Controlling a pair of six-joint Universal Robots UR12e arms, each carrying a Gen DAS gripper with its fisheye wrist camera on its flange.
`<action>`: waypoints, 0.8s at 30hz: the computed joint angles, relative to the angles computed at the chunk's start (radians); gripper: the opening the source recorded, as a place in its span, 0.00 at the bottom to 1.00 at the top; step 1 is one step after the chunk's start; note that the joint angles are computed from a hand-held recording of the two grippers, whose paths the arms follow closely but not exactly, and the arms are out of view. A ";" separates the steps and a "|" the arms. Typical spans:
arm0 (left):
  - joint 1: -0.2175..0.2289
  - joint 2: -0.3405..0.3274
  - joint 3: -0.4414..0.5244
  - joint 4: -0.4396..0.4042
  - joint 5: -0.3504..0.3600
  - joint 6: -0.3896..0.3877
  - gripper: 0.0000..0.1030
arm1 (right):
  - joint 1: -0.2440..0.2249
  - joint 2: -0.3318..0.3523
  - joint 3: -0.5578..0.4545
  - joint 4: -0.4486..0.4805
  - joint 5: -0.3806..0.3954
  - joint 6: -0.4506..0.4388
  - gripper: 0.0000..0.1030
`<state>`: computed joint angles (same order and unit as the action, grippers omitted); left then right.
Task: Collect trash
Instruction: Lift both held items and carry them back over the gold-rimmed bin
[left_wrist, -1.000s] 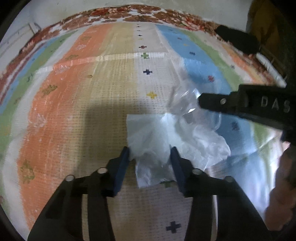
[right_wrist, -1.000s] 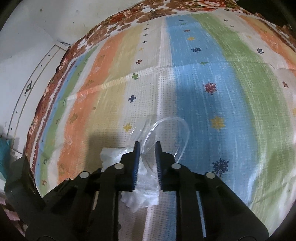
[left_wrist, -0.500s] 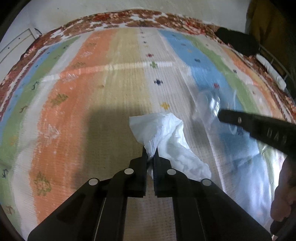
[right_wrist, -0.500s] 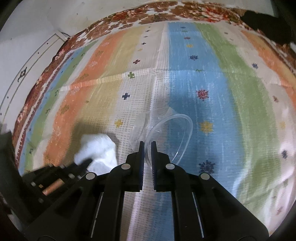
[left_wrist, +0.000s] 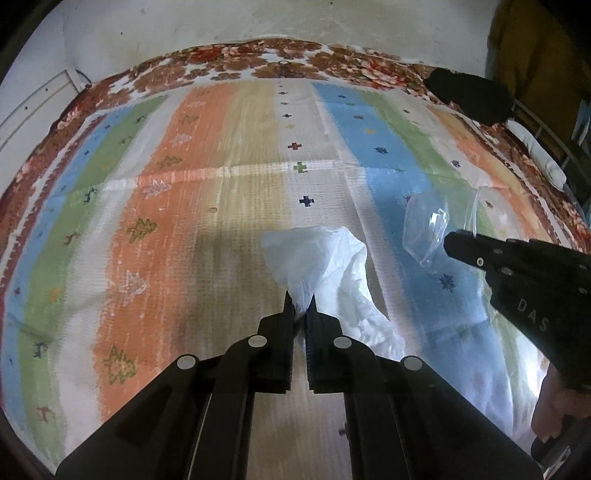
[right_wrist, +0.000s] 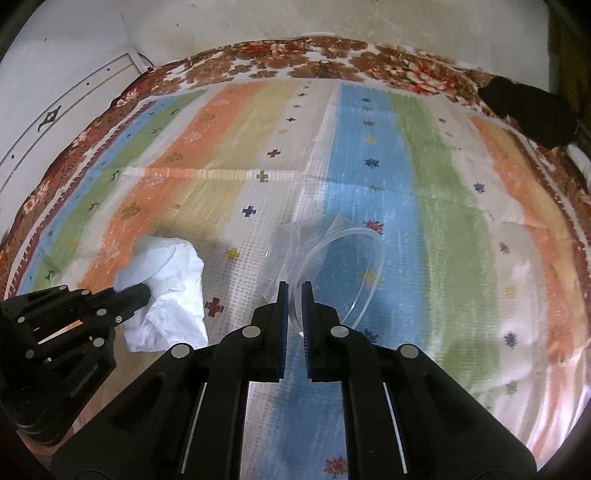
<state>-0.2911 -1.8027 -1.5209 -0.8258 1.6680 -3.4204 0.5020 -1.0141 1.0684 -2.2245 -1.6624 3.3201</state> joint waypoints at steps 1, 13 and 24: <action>-0.003 0.005 0.000 -0.006 0.006 0.002 0.04 | 0.002 -0.007 0.004 0.002 -0.007 -0.007 0.06; 0.006 0.080 -0.037 -0.025 0.000 -0.075 0.04 | 0.018 -0.087 0.087 -0.011 -0.069 -0.052 0.06; -0.013 0.129 -0.059 -0.003 -0.029 -0.105 0.04 | 0.020 -0.167 0.185 -0.031 -0.045 0.004 0.06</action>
<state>-0.3041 -1.6738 -1.5794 -0.8287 1.6387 -3.5253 0.5218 -1.1808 1.2533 -2.2557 -1.7073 3.3242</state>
